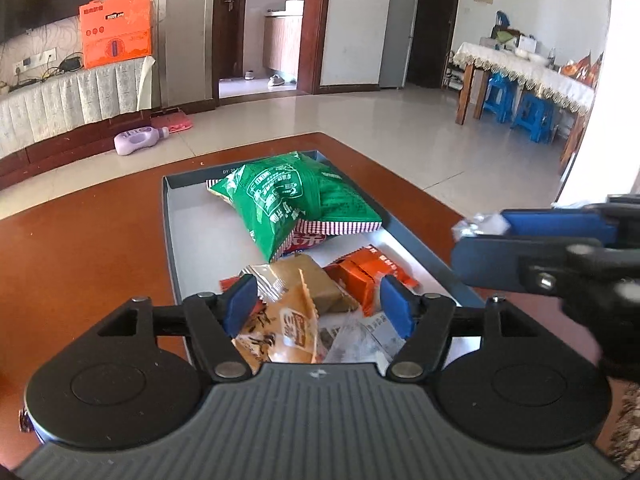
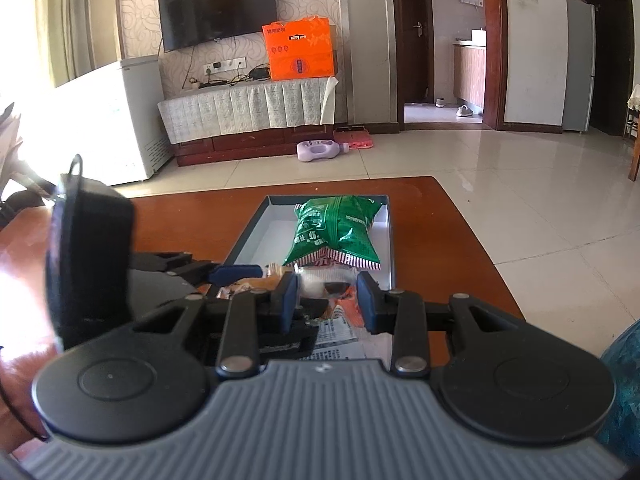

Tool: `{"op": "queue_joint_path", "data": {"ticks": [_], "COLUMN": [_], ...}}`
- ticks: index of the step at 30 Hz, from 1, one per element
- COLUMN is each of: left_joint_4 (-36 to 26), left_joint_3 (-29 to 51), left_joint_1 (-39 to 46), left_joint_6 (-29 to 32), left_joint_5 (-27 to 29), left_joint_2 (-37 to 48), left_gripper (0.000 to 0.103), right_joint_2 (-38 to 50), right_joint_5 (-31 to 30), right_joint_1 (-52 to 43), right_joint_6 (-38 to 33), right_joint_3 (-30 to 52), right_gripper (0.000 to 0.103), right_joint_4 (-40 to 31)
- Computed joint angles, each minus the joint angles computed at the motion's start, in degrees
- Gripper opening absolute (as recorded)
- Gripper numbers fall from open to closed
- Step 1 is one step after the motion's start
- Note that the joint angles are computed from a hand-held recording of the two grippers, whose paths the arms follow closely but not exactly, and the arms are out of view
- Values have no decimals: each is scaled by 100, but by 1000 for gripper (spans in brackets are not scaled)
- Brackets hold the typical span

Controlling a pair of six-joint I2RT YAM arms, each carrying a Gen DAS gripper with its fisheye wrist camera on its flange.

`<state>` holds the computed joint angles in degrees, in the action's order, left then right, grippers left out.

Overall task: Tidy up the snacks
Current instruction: 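Lower left tool into box and open it releasing orange packet while right tool lowers clear packet, then open right tool releasing clear packet into box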

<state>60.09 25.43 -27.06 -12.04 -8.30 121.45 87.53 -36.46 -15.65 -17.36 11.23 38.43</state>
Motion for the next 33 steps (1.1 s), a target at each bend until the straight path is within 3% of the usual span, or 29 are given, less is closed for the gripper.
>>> {"op": "queue_joint_path", "data": {"ticks": [9,17,28,33], "left_joint_4": [514,1392,1160,1032], "left_joint_3": [-862,-1878,-2122,-2091], "left_joint_1": [21,150,271,392], "left_joint_6": [170,429,410,356], "left_joint_5": [-6,314,267,346], "left_joint_2": [-333,-760,-950,-968], "left_gripper": [73,74,74,74], "right_joint_2": [88,574,733,1061], "right_joint_5": [115,707,1009,1575], "right_joint_1": [234,962,1378,1720], "right_joint_6": [79,414,897,1046], "right_joint_3": [16,137,59,270], "right_gripper": [36,36,36,41], "right_joint_4": [69,395,775,646]}}
